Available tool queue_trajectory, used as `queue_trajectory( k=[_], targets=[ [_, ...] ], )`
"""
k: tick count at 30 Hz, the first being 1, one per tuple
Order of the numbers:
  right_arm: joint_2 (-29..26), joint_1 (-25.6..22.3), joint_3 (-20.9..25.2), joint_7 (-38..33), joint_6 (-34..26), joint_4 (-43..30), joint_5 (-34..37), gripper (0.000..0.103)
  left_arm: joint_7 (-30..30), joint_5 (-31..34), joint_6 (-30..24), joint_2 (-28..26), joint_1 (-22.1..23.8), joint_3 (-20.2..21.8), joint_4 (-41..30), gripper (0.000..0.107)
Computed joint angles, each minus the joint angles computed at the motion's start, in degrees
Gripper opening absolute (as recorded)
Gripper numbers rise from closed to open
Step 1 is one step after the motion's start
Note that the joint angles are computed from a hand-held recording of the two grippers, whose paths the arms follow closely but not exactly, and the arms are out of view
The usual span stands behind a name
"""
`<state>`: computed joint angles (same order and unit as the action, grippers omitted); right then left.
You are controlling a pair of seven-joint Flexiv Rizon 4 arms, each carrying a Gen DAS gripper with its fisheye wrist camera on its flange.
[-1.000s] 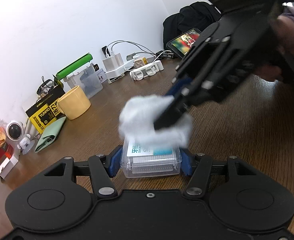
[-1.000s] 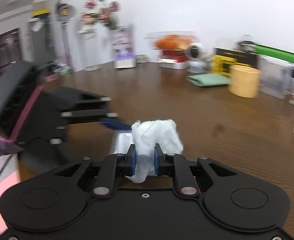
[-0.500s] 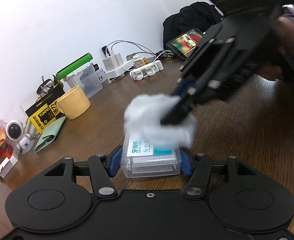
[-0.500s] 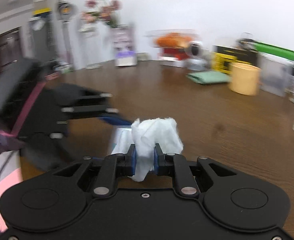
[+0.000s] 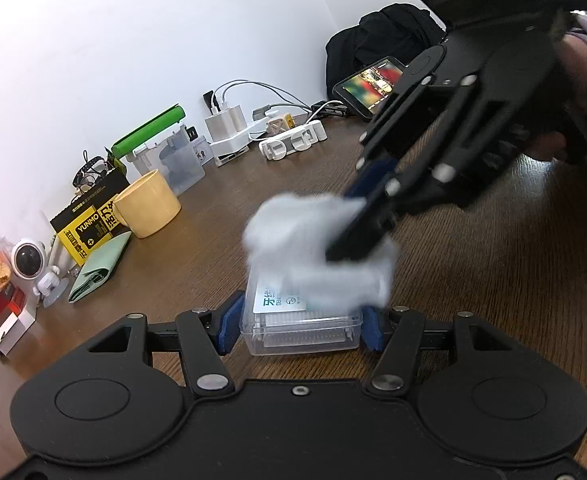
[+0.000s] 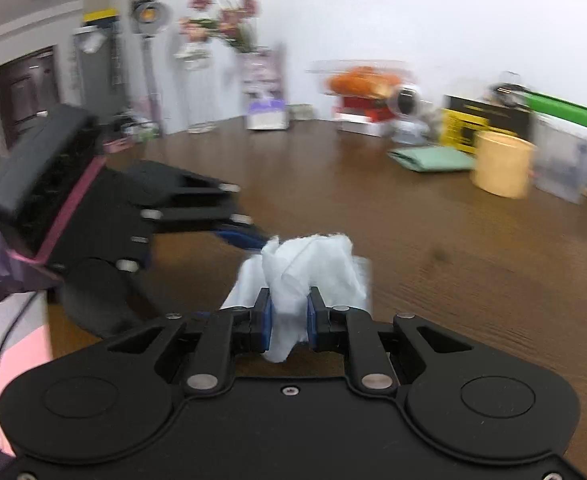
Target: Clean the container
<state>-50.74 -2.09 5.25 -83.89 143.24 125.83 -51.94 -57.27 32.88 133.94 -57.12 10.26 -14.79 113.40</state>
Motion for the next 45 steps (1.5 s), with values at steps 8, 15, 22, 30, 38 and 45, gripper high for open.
queue_trajectory(
  k=[8, 15, 22, 30, 38, 45],
  targets=[
    [-0.8, 0.8, 0.8, 2.1, -0.3, -2.9, -0.6, 0.018, -0.1, -0.3, 0.3, 0.0, -0.3, 0.3, 0.2, 0.057],
    [1.2, 0.2, -1.3, -0.7, -0.2, 1.0, -4.6, 0.018, -0.7, 1.1, -2.3, 0.1, 1.5, -1.4, -1.3, 0.057],
    [0.9, 0.3, 0.0, -0.7, -2.0, -1.2, 0.6, 0.018, -0.3, 1.1, -2.6, -0.2, 1.7, -1.6, -1.9, 0.057],
    [1.2, -0.7, -0.7, 0.9, -1.6, -0.4, -8.4, 0.018, 0.0, 0.8, -2.2, -0.4, 1.4, -1.4, -2.0, 0.057],
    [-0.1, 0.7, 0.2, 1.5, -3.0, -3.6, 2.7, 0.018, 0.5, -0.3, -0.3, -0.4, 0.1, 0.0, -1.0, 0.057],
    [-1.0, -0.7, 0.0, 2.9, -0.4, -3.6, -9.5, 0.018, -0.1, 0.3, -1.0, -0.2, 0.7, -0.5, -1.0, 0.058]
  ],
)
